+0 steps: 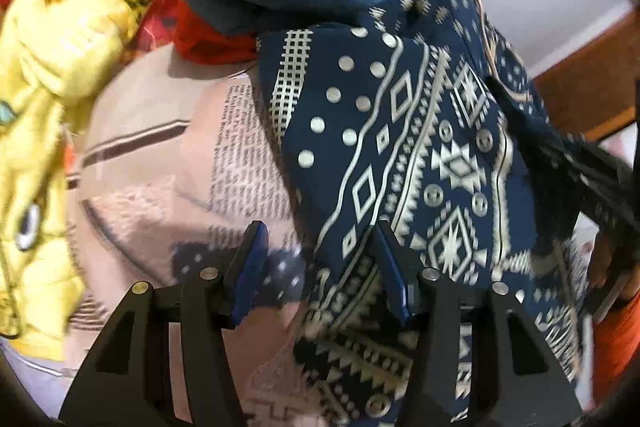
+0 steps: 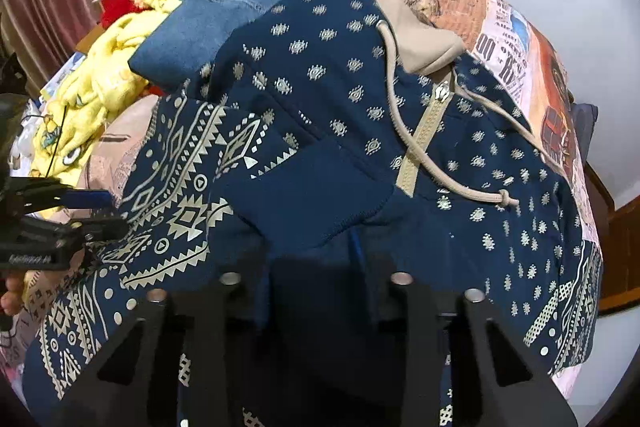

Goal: Fold large clothes

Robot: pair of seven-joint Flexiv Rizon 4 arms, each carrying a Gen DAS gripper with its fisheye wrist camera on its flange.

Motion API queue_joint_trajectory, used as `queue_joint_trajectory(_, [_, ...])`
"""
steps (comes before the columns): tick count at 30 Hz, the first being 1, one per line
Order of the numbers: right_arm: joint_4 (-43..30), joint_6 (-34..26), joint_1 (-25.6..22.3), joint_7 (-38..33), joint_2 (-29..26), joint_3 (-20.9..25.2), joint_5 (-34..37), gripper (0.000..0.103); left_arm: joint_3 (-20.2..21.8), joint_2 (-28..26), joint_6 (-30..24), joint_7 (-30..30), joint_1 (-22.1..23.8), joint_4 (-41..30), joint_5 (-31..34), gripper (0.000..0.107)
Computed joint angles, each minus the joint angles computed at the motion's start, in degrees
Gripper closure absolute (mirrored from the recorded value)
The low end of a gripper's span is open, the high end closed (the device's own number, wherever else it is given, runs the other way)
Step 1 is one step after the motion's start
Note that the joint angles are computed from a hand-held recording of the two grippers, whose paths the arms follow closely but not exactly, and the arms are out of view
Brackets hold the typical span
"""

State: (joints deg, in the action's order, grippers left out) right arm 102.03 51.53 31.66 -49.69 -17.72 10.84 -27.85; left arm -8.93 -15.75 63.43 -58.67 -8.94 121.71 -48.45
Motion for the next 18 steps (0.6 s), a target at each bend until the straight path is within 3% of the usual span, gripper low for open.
queue_joint_trajectory(2, [0.89, 1.69, -0.32, 0.84, 1.09, -0.22, -0.40, 0.088, -1.34, -1.37, -1.43, 1.39, 0.93, -1.07, -4.54, 0.054])
queue_joint_trajectory(8, [4.69, 5.72, -2.08, 6.25, 6.07, -1.39, -4.44, 0.091, -2.47, -3.62, -5.44, 4.10, 1.18, -2.87, -14.40, 0.079])
queue_joint_trajectory(9, [5.50, 6.59, -2.64, 7.81, 7.10, -1.64, -5.39, 0.091, -1.70, -3.67, -4.84, 2.75, 0.58, -2.95, -13.05, 0.096])
queue_joint_trajectory(10, [6.18, 7.25, -3.13, 9.39, 7.97, -1.78, -6.45, 0.091, -0.93, -3.58, -4.32, 1.43, 0.15, -2.96, -11.14, 0.101])
queue_joint_trajectory(12, [7.54, 8.52, -4.29, 12.47, 9.79, -1.92, -8.61, 0.091, -0.42, -2.30, -4.69, -0.08, 0.37, -2.19, -10.78, 0.102])
queue_joint_trajectory(18, [12.09, 10.75, -8.77, 20.76, 15.36, -1.40, -14.46, 0.092, 1.47, 3.87, 3.81, -0.68, -1.43, 0.07, -5.88, 0.105])
